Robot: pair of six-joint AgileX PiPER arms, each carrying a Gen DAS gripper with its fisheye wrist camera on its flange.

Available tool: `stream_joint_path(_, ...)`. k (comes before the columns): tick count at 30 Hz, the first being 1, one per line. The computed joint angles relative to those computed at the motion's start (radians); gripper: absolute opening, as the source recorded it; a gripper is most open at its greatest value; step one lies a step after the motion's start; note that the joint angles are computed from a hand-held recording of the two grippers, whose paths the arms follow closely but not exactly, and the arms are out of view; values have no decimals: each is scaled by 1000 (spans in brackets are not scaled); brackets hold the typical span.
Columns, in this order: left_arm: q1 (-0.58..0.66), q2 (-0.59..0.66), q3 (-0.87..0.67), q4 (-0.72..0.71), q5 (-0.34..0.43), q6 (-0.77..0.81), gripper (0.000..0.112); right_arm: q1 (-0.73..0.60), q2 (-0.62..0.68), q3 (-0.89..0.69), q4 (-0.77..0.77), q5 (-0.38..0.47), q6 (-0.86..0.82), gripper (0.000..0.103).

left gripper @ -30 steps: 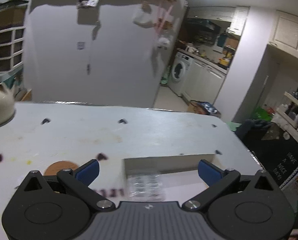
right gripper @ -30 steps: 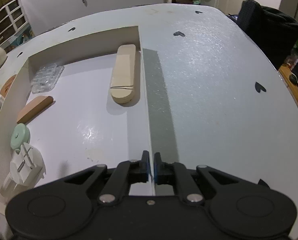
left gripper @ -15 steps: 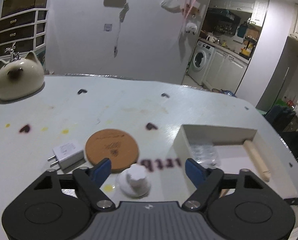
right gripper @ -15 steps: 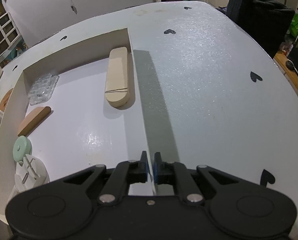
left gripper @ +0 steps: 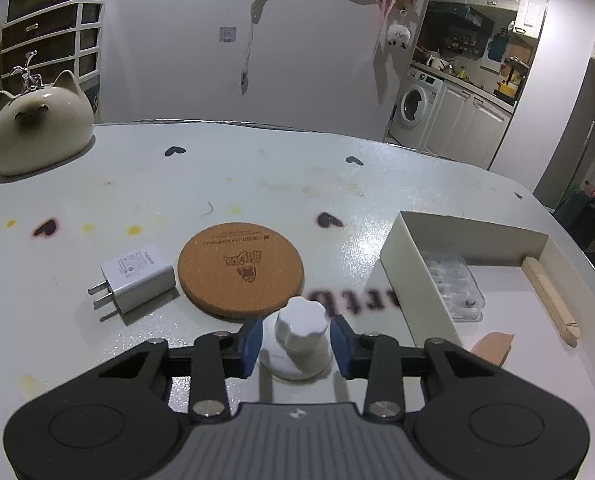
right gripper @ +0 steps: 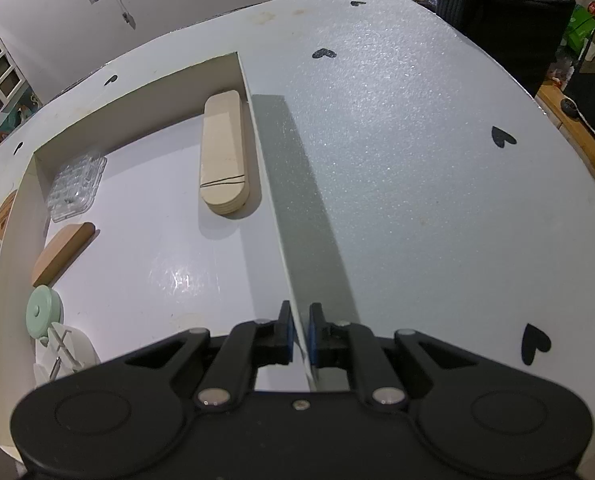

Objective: Organize rigid objects
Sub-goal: 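Move the left tool back and grasp the white knob-shaped holder, then carry the white holder into the tray and open the left tool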

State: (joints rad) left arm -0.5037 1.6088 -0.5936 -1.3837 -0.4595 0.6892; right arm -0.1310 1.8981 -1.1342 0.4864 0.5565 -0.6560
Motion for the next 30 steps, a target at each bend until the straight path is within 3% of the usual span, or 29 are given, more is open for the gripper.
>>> stream_joint_path(6,8,18,-4,62,0,-49,38,1,-4,10,10,-7,-10,8)
stream_joint_path(8,5,31,-14,55,-2,-19,31,3,-5,11,8,-9,-9,8)
stream_joint_path(17,-12,-1,-10,56,-11,-43,31,-6,-2,6,24,5,-37,8)
stream_joint_path(26,-57,-83,-97,-37,-2,107,31,-8,-14,32,56,-19,-72,8)
stream_joint_path(30,-59,-62,-185,-27,50,155,31,-11,-14,33,60,-16,-80,8)
